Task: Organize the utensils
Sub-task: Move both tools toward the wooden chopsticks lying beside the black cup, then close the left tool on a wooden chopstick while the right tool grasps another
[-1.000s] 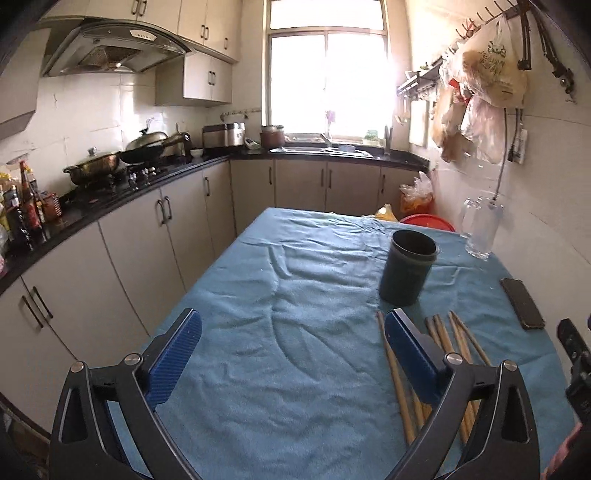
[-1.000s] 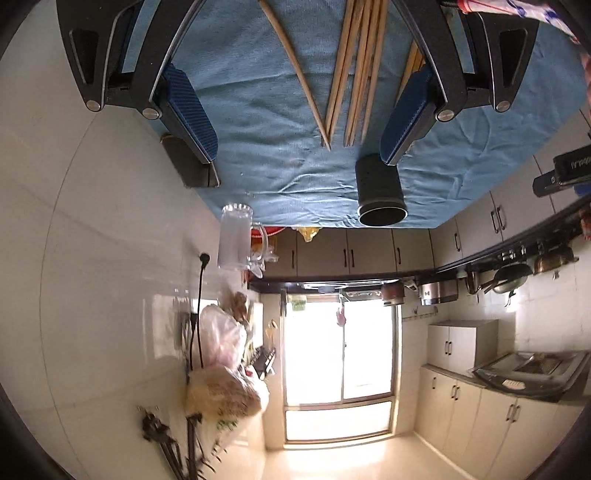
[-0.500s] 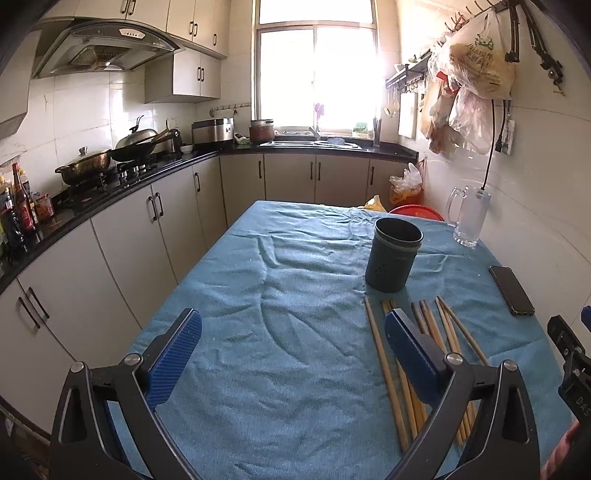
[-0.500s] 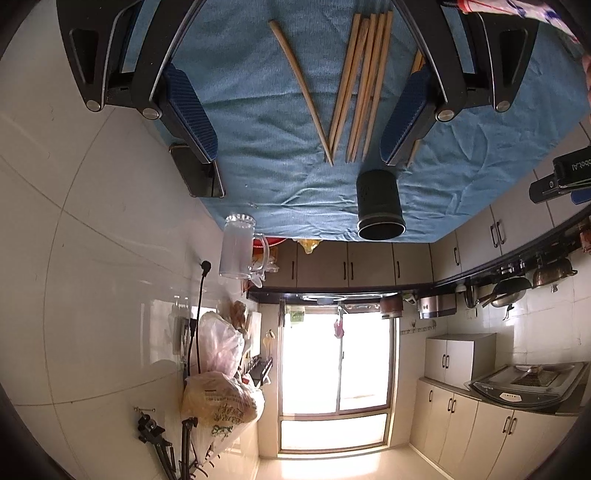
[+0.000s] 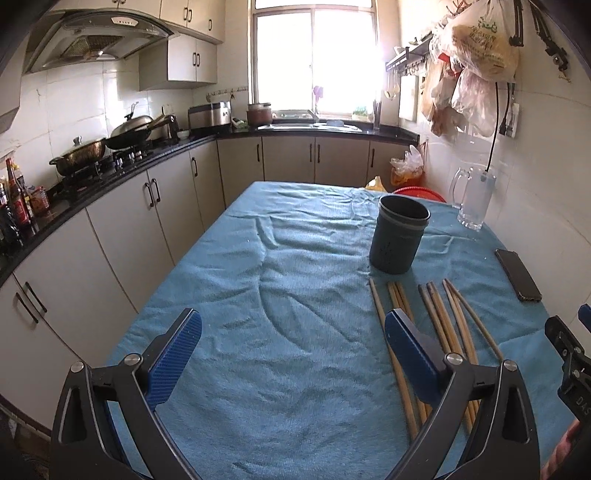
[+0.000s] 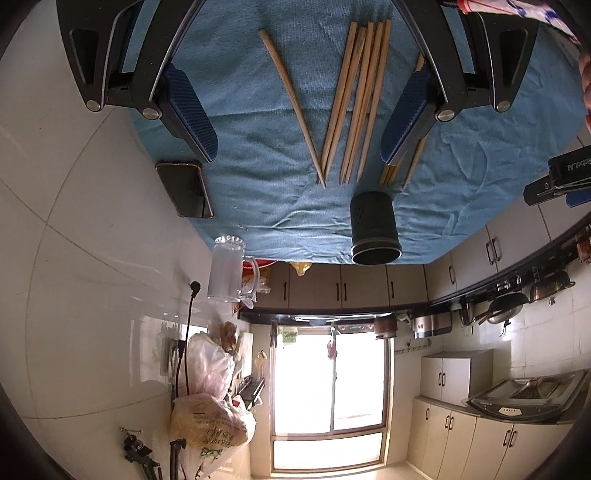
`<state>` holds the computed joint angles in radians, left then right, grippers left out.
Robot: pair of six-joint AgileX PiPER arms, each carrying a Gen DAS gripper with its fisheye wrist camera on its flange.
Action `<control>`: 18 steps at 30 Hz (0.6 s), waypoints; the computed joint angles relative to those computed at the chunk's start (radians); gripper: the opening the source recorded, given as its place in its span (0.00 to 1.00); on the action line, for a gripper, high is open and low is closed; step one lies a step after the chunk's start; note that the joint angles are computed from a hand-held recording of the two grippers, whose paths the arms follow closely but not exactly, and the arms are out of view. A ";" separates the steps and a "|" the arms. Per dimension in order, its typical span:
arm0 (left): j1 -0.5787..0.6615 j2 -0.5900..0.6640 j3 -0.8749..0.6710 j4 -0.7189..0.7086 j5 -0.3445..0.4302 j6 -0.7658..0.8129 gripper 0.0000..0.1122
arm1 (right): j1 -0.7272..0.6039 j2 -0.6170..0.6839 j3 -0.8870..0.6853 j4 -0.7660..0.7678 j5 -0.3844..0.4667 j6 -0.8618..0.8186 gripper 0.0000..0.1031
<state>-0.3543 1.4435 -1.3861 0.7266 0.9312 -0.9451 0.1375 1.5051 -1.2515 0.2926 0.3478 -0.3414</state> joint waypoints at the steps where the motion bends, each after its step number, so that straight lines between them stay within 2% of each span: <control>1: 0.016 0.009 -0.005 -0.024 -0.009 0.022 0.88 | -0.004 0.015 -0.017 0.012 0.016 -0.020 0.90; 6: 0.127 0.077 -0.071 -0.214 -0.065 0.224 0.88 | -0.034 0.126 -0.155 0.046 0.144 -0.122 0.90; 7: 0.166 0.105 -0.105 -0.305 -0.072 0.312 0.86 | -0.050 0.173 -0.219 0.064 0.209 -0.148 0.90; 8: 0.195 0.133 -0.137 -0.385 -0.070 0.383 0.78 | -0.061 0.207 -0.265 0.076 0.257 -0.159 0.90; 9: 0.224 0.171 -0.183 -0.476 -0.051 0.458 0.67 | -0.075 0.257 -0.334 0.088 0.323 -0.169 0.90; 10: 0.255 0.223 -0.245 -0.575 -0.016 0.535 0.62 | -0.084 0.293 -0.380 0.095 0.365 -0.172 0.89; 12: 0.302 0.323 -0.357 -0.738 0.056 0.643 0.47 | -0.100 0.389 -0.511 0.093 0.480 -0.165 0.80; 15: 0.322 0.442 -0.490 -0.858 0.134 0.700 0.43 | -0.120 0.525 -0.703 0.103 0.649 -0.144 0.66; 18: 0.303 0.537 -0.611 -0.872 0.180 0.722 0.40 | -0.122 0.607 -0.815 0.101 0.730 -0.133 0.60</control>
